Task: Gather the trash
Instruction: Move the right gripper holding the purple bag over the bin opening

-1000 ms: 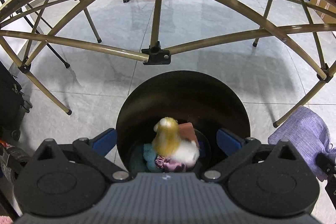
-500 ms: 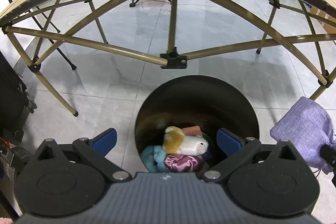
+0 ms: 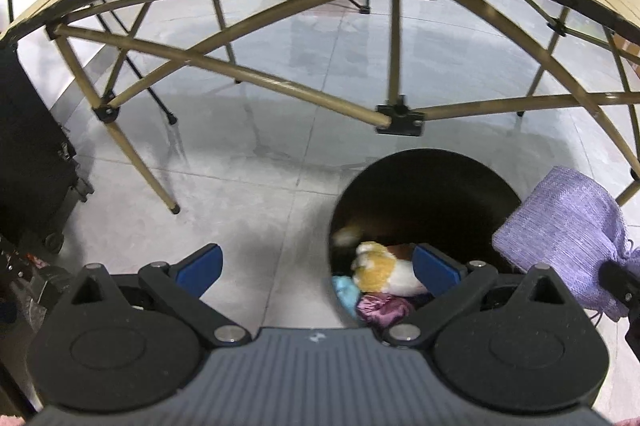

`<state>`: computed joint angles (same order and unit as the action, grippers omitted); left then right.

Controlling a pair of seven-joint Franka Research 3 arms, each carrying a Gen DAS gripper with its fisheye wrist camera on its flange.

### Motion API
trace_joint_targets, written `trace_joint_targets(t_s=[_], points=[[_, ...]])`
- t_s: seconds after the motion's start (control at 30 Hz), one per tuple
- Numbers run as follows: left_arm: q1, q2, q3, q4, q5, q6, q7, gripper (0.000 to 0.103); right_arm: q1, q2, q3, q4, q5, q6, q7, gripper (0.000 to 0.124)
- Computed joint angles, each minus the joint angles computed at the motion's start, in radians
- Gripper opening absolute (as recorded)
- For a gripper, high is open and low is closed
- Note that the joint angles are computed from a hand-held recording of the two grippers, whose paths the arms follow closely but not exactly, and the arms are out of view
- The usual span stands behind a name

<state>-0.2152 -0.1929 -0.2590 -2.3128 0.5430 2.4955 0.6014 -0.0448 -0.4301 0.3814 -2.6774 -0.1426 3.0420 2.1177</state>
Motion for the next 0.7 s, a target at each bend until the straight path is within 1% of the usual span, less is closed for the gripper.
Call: trace_joint_targets(t_s=[0.17,0.37,0.53,0.7], points=[[0.018,-0.034,0.014,-0.038,0.001,-0.007,0.000,0.103,0.010,0.061,0.030,0.054,-0.022,-0.005,0.016,0.015],[0.042,-0.071,0.023,-0.079,-0.002,-0.004,0.009,0.103,0.021,0.147,0.051,0.130,-0.101,-0.021,0.080,0.015],[0.055,-0.085,0.028,-0.097,-0.015,-0.010,0.018,0.103,0.060,0.206,0.024,0.181,-0.177,-0.054,0.137,0.015],[0.063,-0.097,0.031,-0.111,-0.025,-0.005,0.032,0.103,0.105,0.259,-0.017,0.223,-0.237,-0.088,0.191,0.015]])
